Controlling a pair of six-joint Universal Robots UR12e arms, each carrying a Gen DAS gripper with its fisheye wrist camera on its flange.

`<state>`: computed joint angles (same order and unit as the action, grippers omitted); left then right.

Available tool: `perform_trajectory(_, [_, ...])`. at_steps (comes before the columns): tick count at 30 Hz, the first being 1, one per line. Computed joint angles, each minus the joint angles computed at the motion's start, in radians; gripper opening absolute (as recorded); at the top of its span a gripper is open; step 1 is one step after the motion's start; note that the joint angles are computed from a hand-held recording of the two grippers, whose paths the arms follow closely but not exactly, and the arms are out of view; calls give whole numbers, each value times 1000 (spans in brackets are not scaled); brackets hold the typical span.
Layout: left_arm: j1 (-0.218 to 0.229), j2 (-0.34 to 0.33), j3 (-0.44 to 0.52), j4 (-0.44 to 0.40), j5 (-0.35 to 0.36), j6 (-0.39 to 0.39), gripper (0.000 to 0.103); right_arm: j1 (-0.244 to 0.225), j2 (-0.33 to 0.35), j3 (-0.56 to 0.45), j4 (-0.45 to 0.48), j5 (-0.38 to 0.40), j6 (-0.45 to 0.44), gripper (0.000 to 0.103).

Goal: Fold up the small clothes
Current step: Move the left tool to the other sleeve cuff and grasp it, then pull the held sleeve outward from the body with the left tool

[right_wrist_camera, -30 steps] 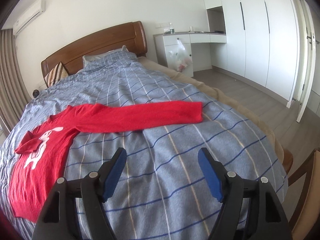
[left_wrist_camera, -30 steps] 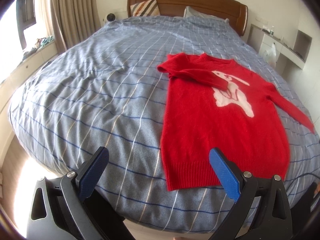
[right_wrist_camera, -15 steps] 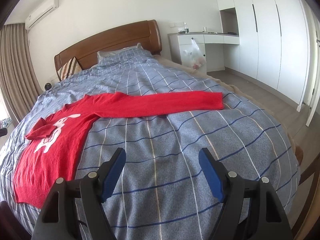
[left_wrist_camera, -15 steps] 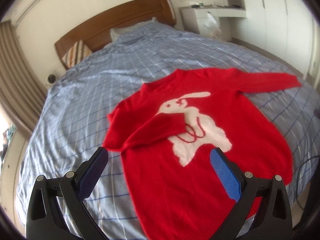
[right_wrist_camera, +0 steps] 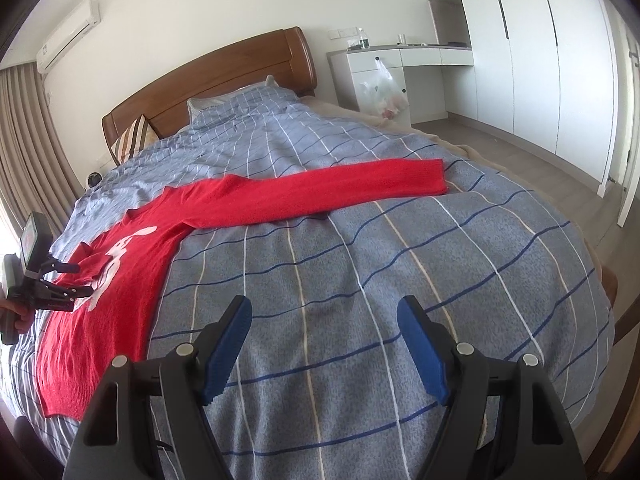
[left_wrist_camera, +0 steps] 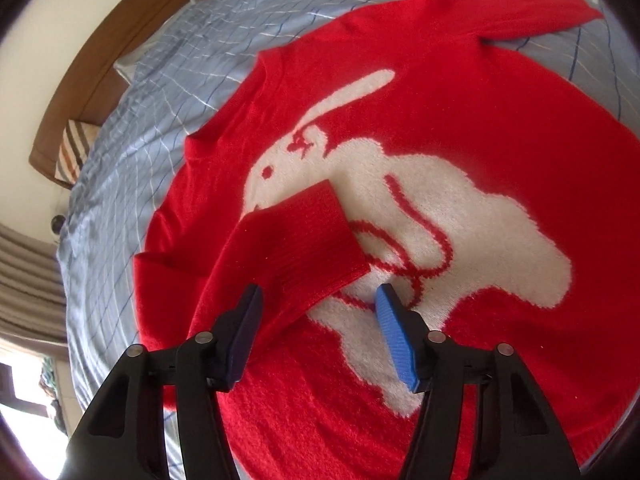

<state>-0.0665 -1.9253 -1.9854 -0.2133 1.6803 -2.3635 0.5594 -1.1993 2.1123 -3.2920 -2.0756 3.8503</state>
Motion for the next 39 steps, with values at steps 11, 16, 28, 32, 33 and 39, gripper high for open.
perform_trajectory(11, [91,36,25,-89,-266,-258,3,15,16,-25,10,3,-62,75])
perform_trajectory(16, [261,95,0,62,-345,-649,3,30,21,-29,-12,-24,-103,75])
perform_trajectory(28, [456,110,-91,107,-83,-1043,2,31,29,-45,26,1,-125,75])
perform_trajectory(32, [469,110,-120,136,7,-1119,2,30,31,-52,51,11,-129,75])
perform_trajectory(33, [475,111,-125,139,18,-1137,2,31,31,-53,51,9,-131,75])
perform_trajectory(39, [489,110,-137,116,62,-1145,2,29,31,-52,60,14,-123,75])
